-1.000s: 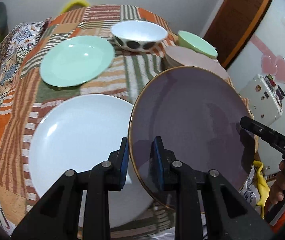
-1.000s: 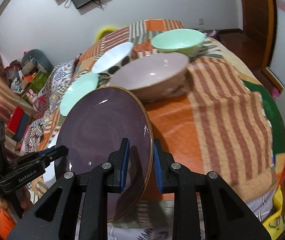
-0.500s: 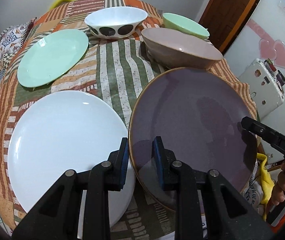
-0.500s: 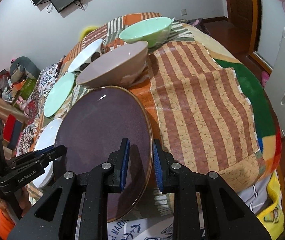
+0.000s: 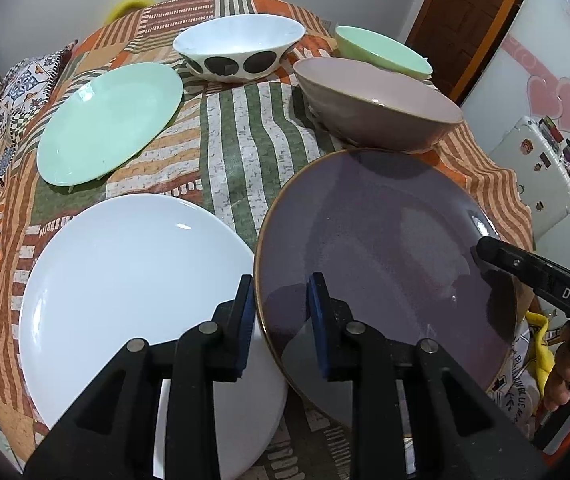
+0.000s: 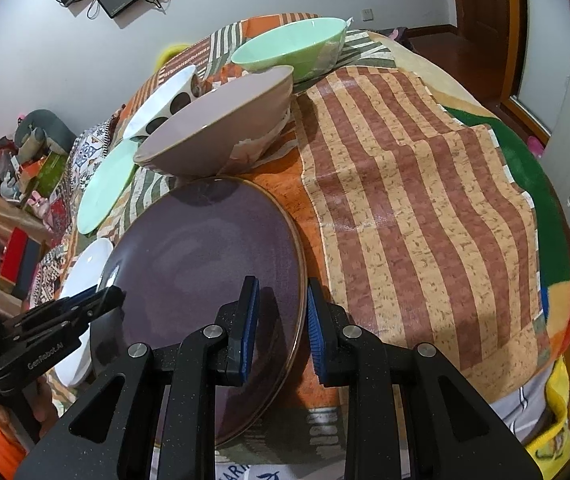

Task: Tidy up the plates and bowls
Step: 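Lift the purple plate off the white plate and lower it beside it, then open both grippers off the purple plate and move to the white plate rim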

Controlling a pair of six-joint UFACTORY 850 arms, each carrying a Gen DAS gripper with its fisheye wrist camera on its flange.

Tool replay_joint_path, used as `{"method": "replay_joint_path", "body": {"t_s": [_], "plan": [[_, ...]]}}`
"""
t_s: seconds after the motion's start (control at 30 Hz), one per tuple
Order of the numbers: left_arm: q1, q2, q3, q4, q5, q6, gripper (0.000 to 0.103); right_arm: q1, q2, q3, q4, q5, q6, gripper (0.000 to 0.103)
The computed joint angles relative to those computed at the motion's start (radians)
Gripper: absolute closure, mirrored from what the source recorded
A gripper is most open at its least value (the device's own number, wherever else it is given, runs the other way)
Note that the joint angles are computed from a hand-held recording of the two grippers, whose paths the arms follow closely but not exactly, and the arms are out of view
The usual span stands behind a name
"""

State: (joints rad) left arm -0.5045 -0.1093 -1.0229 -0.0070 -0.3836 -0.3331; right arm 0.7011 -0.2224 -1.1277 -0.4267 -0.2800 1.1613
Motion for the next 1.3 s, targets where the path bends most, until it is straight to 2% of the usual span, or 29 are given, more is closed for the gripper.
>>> {"method": "replay_joint_path", "body": {"t_s": [0.13, 0.23, 0.33, 0.57, 0.67, 0.77, 0.87, 1.1, 1.3], "plan": [[0.005, 0.004, 0.007, -0.034, 0.009, 0.034, 0.078, 0.016, -0.007, -0.012, -0.069, -0.037, 0.043, 0.082], [0.015, 0.004, 0.005, -0.1, 0.003, 0.092, 0.078, 0.011, -0.008, -0.017, -0.016, -0.039, -0.01, 0.079], [0.023, 0.019, 0.012, -0.131, 0.008, 0.118, 0.078, 0.011, 0.004, -0.015, -0.03, -0.047, 0.0, 0.079], [0.036, 0.109, 0.053, -0.024, 0.036, 0.027, 0.071, 0.027, 0.041, -0.014, -0.14, -0.068, 0.089, 0.073], [0.053, 0.155, 0.078, 0.043, 0.049, -0.048, 0.058, 0.042, 0.047, -0.025, -0.193, -0.065, 0.129, 0.067], [0.072, 0.202, 0.107, 0.169, 0.046, -0.168, 0.056, 0.061, 0.042, -0.043, -0.237, -0.066, 0.15, 0.065], [0.1, 0.24, 0.133, 0.208, 0.035, -0.205, 0.049, 0.078, 0.027, -0.071, -0.237, -0.059, 0.125, 0.065], [0.168, 0.304, 0.202, 0.269, 0.021, -0.268, 0.046, 0.118, -0.038, -0.161, -0.166, -0.05, -0.008, 0.063], [0.247, 0.321, 0.261, 0.158, 0.019, -0.177, 0.046, 0.148, -0.112, -0.244, -0.045, -0.064, -0.173, 0.063]]}}
